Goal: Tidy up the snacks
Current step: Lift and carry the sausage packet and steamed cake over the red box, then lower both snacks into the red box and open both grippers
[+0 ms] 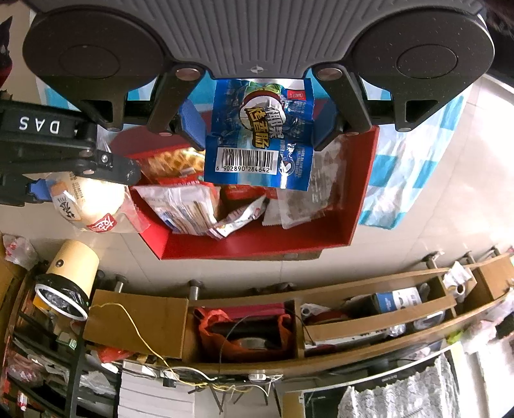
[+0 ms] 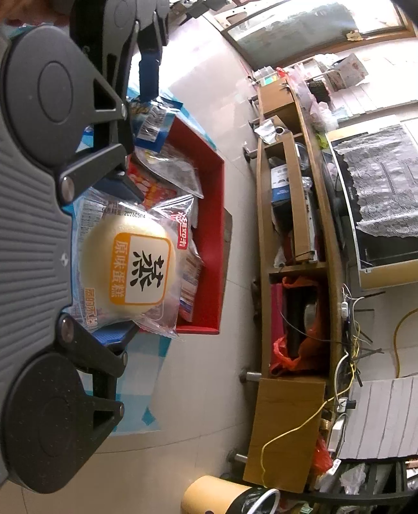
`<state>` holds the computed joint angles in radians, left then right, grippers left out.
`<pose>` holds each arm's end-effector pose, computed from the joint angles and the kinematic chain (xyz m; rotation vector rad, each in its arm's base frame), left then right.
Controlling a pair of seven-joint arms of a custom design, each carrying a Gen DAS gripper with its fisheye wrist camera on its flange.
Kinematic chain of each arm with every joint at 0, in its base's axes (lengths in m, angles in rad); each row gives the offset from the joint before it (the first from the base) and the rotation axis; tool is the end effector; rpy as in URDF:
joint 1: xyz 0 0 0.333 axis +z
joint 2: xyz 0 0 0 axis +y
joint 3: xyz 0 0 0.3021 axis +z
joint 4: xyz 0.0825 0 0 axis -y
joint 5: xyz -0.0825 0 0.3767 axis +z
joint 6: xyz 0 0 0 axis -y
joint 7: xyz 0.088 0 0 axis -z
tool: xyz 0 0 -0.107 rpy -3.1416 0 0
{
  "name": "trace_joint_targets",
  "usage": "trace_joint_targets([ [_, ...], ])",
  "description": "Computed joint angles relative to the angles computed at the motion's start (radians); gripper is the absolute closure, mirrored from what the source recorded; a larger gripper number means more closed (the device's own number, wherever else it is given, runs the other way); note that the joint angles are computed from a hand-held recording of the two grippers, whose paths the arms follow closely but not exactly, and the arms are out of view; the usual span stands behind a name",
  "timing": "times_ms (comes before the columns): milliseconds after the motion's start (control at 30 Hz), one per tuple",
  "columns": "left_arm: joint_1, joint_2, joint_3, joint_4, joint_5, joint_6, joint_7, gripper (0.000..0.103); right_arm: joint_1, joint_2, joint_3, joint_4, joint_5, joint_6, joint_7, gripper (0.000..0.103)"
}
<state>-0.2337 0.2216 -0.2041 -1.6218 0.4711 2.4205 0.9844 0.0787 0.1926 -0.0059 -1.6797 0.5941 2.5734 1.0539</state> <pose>0.6069 -0.2676 0.5491 -1.7288 1.9040 -0.6071 0.6573 0.0389 0.5529 -1.8168 1.4859 -0.3941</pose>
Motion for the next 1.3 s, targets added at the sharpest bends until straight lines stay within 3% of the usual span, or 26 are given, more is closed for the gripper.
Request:
trace_joint_targets([
  [633, -0.035, 0.148, 0.041, 0.201, 0.106, -0.025, -0.050, 0.027, -0.004, 0.176, 0.005, 0.233, -0.049, -0.015, 0.086, 0.029],
  [1300, -0.036, 0.229, 0.060, 0.297, 0.095, -0.058, -0.040, 0.027, 0.010, 0.288, 0.003, 0.372, -0.125, -0.065, 0.163, 0.029],
])
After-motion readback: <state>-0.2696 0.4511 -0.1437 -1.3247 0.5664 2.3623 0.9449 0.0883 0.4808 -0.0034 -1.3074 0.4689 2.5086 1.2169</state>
